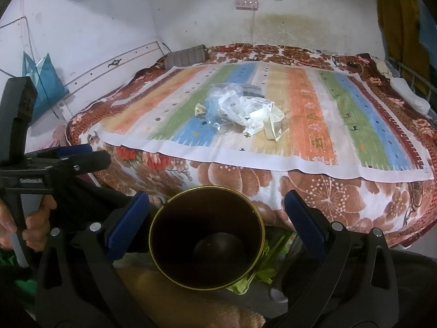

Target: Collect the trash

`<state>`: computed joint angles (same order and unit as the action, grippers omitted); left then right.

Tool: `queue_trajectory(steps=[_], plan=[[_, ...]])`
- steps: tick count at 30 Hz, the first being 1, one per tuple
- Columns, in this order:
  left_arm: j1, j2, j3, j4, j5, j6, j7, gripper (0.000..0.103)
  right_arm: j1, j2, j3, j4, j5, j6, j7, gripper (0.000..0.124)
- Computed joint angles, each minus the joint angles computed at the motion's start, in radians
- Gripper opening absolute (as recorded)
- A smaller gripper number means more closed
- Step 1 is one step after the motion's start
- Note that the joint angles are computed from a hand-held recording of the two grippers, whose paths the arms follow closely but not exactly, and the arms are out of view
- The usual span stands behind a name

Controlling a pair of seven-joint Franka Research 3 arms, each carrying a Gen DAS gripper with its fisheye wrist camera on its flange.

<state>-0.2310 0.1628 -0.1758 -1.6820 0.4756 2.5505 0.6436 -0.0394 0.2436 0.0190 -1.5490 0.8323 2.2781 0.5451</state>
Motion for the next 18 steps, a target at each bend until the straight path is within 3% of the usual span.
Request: queue_trajectory(steps=[18], plan=[[0.006, 0.022, 0.015, 0.045, 0.022, -0.014, -0.016, 0.097, -0.004, 0.037, 0.006, 0.078, -0.025, -0.054, 0.021, 0.094]])
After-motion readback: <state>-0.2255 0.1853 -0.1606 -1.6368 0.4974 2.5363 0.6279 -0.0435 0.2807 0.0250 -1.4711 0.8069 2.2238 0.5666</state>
